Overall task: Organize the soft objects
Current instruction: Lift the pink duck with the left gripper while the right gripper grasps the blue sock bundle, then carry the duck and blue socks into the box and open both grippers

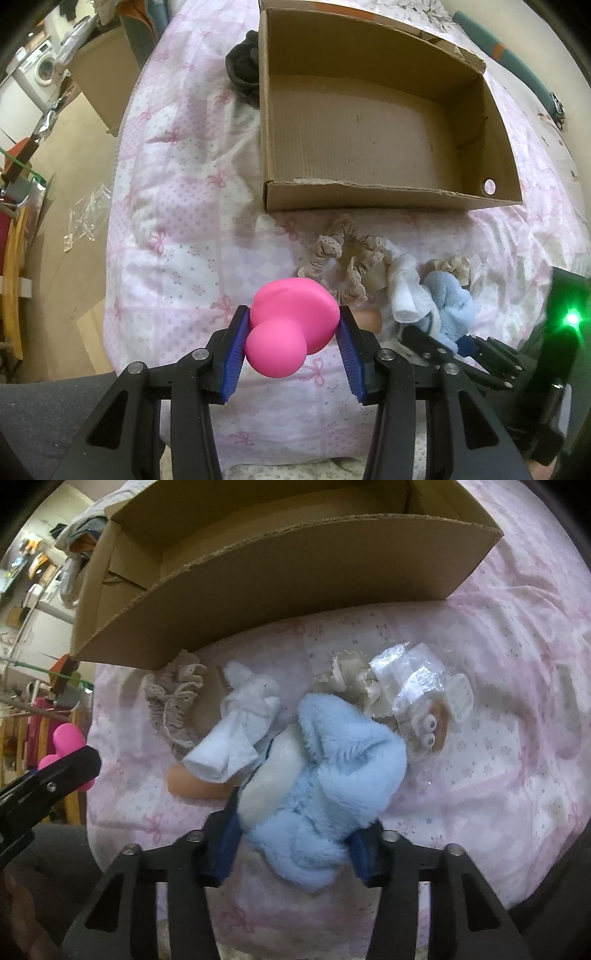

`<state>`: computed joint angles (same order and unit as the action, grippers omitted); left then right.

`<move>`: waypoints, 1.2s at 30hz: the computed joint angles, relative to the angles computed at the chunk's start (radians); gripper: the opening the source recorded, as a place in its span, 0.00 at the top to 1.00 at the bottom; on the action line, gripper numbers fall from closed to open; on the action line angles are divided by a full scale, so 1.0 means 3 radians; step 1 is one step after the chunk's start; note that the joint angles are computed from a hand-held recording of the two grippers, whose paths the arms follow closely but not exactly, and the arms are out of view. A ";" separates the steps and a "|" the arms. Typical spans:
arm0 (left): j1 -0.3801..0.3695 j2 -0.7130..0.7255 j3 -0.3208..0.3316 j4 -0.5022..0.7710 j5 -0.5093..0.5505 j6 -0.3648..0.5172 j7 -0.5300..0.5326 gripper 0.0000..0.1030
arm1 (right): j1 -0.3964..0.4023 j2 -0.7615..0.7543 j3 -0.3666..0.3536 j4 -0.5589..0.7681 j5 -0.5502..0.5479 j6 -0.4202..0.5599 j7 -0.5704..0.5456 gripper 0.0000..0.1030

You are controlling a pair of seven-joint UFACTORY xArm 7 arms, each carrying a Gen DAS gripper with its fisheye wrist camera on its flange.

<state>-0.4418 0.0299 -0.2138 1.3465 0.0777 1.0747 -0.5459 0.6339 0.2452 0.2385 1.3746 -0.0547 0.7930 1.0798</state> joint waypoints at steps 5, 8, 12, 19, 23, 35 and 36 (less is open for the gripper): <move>0.0008 -0.0055 0.0005 -0.0042 0.0085 -0.0046 -0.0103 0.59 | -0.0106 -0.0394 0.0043 -0.0427 0.0119 -0.0425 -0.0263 0.69; 0.0018 -0.0061 0.0005 -0.0045 0.0105 -0.0045 -0.0135 0.59 | -0.0134 -0.0582 0.0054 -0.0560 0.0047 -0.0528 -0.0237 0.69; 0.0016 -0.0054 -0.0002 -0.0038 0.0156 -0.0043 -0.0179 0.59 | -0.0208 -0.0795 0.0074 -0.0753 0.0117 -0.0564 -0.0299 0.69; 0.0009 -0.0083 -0.0010 -0.0078 0.0222 -0.0105 -0.0249 0.59 | -0.0302 -0.0992 0.0108 -0.0882 0.0167 -0.0886 -0.0334 0.69; 0.0017 -0.0090 -0.0007 -0.0057 0.0251 -0.0121 -0.0295 0.59 | -0.0363 -0.1008 0.0091 -0.0813 0.0119 -0.1007 -0.0516 0.69; -0.0051 0.0166 -0.0004 0.0499 0.0716 -0.0054 -0.0524 0.59 | -0.0571 -0.0896 -0.0014 -0.0497 0.0121 -0.1265 -0.1371 0.69; -0.0064 0.0202 0.0010 0.0540 0.0749 -0.0066 -0.0540 0.59 | -0.0584 -0.0859 -0.0021 -0.0465 0.0071 -0.1279 -0.1359 0.69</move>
<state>-0.4610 0.0906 -0.2107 1.5085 0.3025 1.0548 -0.7079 0.4587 -0.0126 0.2323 1.2351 -0.0333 0.4094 0.6721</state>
